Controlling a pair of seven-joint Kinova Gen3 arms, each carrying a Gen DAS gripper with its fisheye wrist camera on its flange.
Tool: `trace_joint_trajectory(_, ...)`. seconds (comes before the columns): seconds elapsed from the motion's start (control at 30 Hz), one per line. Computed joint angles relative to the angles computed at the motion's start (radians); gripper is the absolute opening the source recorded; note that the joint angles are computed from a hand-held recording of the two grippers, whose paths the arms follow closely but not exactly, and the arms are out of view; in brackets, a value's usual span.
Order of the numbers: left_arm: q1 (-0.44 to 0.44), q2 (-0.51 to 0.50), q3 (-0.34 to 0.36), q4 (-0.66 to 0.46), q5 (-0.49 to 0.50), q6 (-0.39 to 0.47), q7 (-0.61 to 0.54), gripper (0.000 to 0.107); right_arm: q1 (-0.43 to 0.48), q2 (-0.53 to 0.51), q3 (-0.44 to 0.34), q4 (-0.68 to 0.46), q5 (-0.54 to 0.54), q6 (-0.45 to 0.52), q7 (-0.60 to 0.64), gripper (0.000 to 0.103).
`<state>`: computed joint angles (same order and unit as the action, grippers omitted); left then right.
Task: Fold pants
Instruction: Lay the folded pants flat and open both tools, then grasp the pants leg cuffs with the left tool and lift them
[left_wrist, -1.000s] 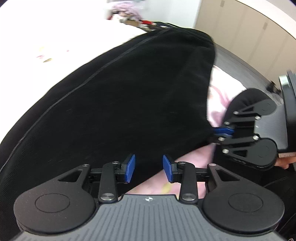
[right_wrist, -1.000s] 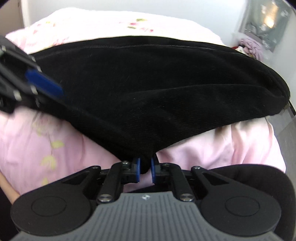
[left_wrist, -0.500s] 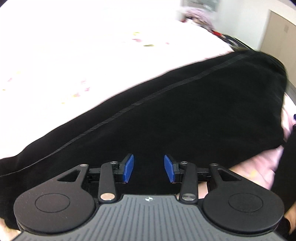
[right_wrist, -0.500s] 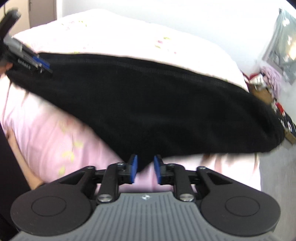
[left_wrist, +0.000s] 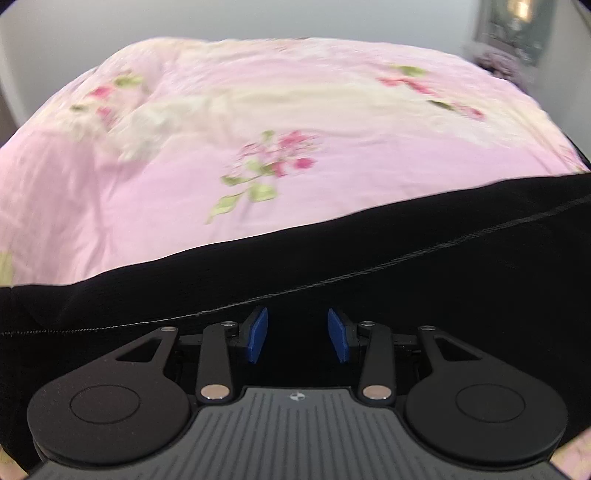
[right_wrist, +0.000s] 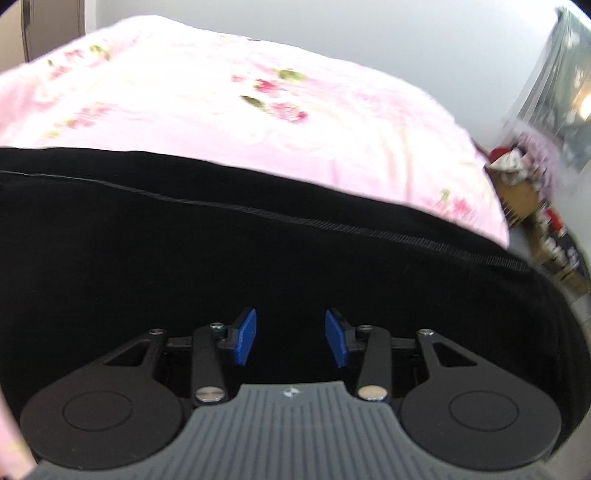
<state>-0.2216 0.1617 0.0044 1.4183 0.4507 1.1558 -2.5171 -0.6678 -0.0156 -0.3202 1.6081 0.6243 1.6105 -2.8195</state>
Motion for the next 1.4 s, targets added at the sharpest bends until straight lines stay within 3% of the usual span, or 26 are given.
trace_joint_trajectory(0.07,-0.014,0.030,0.008,-0.008,-0.001,-0.020,0.021,0.046,0.045,-0.007,0.046,0.023,-0.024,-0.047,0.063,0.040)
trace_joint_trajectory(0.2,-0.022,0.047,0.003,-0.004,0.027,-0.034,0.037,0.045,0.108,-0.015,0.067,0.065,-0.068,-0.136,0.095,0.041)
trace_joint_trajectory(0.27,-0.037,0.015,0.014,0.025,0.025,-0.068,0.053,0.042,0.117,-0.007,0.063,0.065,-0.065,-0.135,0.095,0.041)
trace_joint_trajectory(0.33,-0.030,-0.014,-0.022,0.033,0.029,-0.085,0.060,0.044,0.111,0.000,0.053,0.046,-0.050,-0.110,0.100,0.042)
trace_joint_trajectory(0.43,-0.120,-0.027,-0.037,0.003,0.103,0.000,0.021,0.055,0.085,-0.011,0.029,0.021,-0.028,-0.089,0.088,0.043)
trace_joint_trajectory(0.57,-0.172,-0.028,-0.096,-0.064,0.093,0.083,0.058,0.061,0.059,-0.005,0.015,-0.041,-0.058,-0.139,0.121,0.047)
trace_joint_trajectory(0.8,-0.311,0.015,-0.143,-0.132,0.102,0.169,0.153,0.073,0.041,0.115,0.014,-0.200,-0.148,-0.302,0.382,0.047)
trace_joint_trajectory(0.87,-0.347,0.033,-0.148,-0.139,0.113,0.180,0.175,0.076,0.000,0.165,0.056,-0.252,-0.162,-0.322,0.462,0.047)
trace_joint_trajectory(1.1,-0.504,0.174,-0.106,-0.210,0.282,0.295,0.342,0.080,-0.066,0.324,0.122,-0.446,-0.208,-0.327,0.603,0.048)
trace_joint_trajectory(1.27,-0.530,0.211,-0.079,-0.182,0.334,0.232,0.445,0.081,-0.105,0.407,0.170,-0.580,-0.235,-0.303,0.704,0.051)
trace_joint_trajectory(1.4,-0.529,0.208,-0.057,-0.156,0.342,0.189,0.430,0.078,-0.088,0.475,0.199,-0.697,-0.287,-0.293,0.837,0.051)
